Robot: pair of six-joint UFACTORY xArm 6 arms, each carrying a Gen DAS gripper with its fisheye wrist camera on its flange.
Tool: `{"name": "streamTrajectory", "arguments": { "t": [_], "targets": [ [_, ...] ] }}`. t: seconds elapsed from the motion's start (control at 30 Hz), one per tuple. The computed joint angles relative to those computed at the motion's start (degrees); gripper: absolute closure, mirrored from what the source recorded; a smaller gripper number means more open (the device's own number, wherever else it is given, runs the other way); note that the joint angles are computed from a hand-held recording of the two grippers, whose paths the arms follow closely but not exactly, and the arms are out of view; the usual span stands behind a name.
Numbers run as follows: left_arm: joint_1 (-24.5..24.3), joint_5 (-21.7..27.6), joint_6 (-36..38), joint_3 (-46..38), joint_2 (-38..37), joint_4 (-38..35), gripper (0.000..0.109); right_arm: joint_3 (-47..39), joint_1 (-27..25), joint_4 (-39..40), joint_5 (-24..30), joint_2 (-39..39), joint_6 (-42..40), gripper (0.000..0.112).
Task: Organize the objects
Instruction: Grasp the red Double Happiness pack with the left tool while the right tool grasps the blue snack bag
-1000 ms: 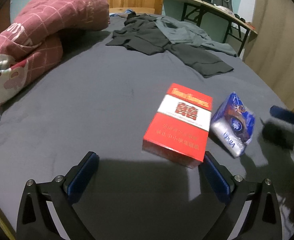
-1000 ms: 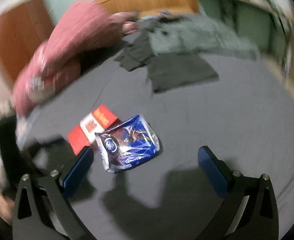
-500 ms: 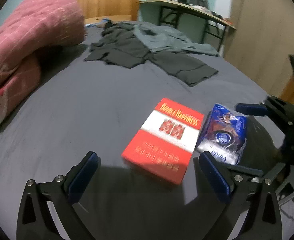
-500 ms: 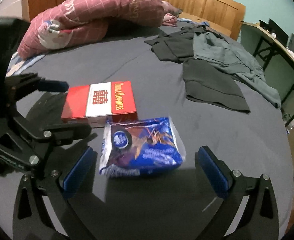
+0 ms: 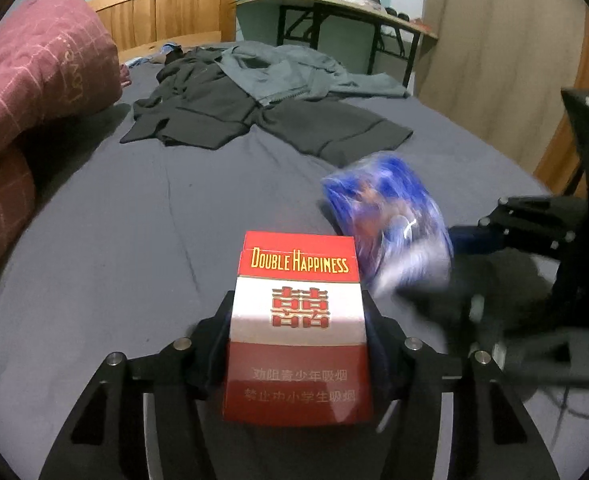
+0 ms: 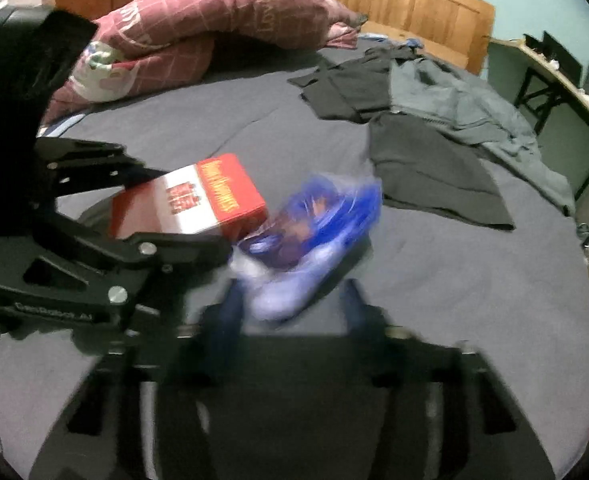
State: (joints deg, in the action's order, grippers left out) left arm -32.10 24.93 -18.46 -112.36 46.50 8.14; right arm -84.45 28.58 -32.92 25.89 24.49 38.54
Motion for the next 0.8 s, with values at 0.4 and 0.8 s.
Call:
{"name": "streamTrajectory", "arguments": {
  "t": [0.4,0.8],
  "targets": [
    [0.5,-2.4,-5.9,6.6,-4.3,3.2,0.053,3.7,-1.5,-3.8,-4.0,-3.7,10.0,0.013],
    [1.6,3.5,-26.5,7.1,-5.6,19.8,0.053,-27.7,1.1,4.7,18.6,16.4,8.8,0.044]
  ]
}}
